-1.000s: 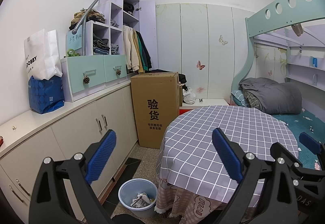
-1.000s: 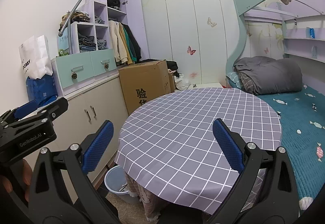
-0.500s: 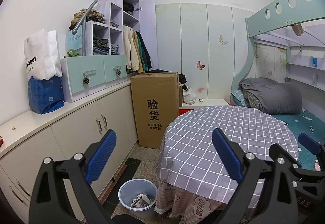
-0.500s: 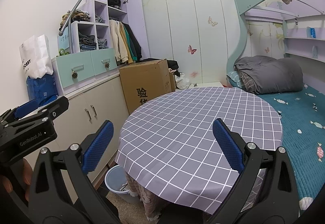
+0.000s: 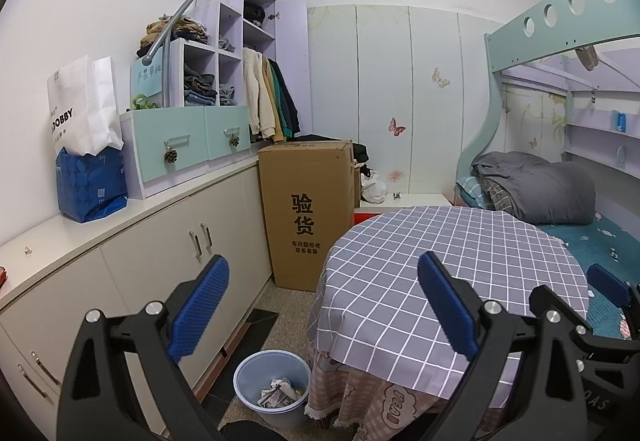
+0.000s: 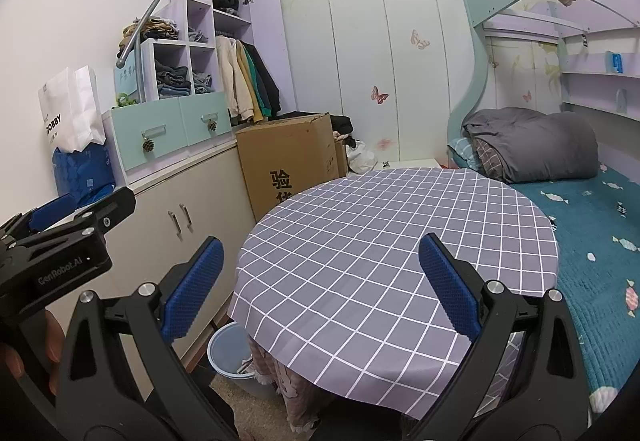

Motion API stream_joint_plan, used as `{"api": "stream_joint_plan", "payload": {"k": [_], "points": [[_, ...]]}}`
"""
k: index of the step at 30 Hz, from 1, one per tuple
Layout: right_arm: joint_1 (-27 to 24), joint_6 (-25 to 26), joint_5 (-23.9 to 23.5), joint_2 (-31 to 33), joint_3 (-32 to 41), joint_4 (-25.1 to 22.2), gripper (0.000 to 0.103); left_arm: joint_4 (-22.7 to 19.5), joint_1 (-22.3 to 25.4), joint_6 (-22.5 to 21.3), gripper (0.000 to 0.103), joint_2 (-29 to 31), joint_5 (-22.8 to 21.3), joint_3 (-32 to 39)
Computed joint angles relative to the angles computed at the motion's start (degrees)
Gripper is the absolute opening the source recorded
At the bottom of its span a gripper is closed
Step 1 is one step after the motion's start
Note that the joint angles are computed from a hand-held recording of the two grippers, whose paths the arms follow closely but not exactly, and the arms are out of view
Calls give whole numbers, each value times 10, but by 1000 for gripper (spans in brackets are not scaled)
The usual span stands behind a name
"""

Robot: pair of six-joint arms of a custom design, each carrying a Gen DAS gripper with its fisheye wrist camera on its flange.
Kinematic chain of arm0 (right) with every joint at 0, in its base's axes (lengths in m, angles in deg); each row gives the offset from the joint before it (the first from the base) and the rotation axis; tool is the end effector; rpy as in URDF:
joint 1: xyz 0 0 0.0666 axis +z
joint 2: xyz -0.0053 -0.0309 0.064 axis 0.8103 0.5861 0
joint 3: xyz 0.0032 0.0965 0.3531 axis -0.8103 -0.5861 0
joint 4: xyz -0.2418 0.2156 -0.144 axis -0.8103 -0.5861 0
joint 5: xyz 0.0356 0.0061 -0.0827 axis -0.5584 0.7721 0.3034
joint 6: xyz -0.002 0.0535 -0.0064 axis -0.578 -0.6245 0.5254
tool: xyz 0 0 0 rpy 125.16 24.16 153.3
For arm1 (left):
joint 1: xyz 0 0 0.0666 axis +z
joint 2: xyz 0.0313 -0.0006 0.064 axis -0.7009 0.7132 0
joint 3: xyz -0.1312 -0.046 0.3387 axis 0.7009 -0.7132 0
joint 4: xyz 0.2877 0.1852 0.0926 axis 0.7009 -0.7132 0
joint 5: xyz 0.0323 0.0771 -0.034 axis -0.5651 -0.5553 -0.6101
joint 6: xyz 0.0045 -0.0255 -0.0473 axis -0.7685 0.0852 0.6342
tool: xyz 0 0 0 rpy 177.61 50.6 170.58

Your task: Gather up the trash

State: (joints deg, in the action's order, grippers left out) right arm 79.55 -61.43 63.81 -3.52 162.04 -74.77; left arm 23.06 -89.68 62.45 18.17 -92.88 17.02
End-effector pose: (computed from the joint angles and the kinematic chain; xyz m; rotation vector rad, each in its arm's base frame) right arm 0.3371 0.1549 0.5070 -0.1349 1.8712 0.3307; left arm 0.3207 -0.2813 0.5298 -0.1828 1.8548 0.2196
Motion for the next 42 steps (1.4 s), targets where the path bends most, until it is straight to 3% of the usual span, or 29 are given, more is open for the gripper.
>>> {"api": "stream_joint_plan", "payload": {"k": [42], "points": [[0, -5, -5, -5, -15, -1, 96, -7, 5, 9, 93, 2, 3, 1]]}}
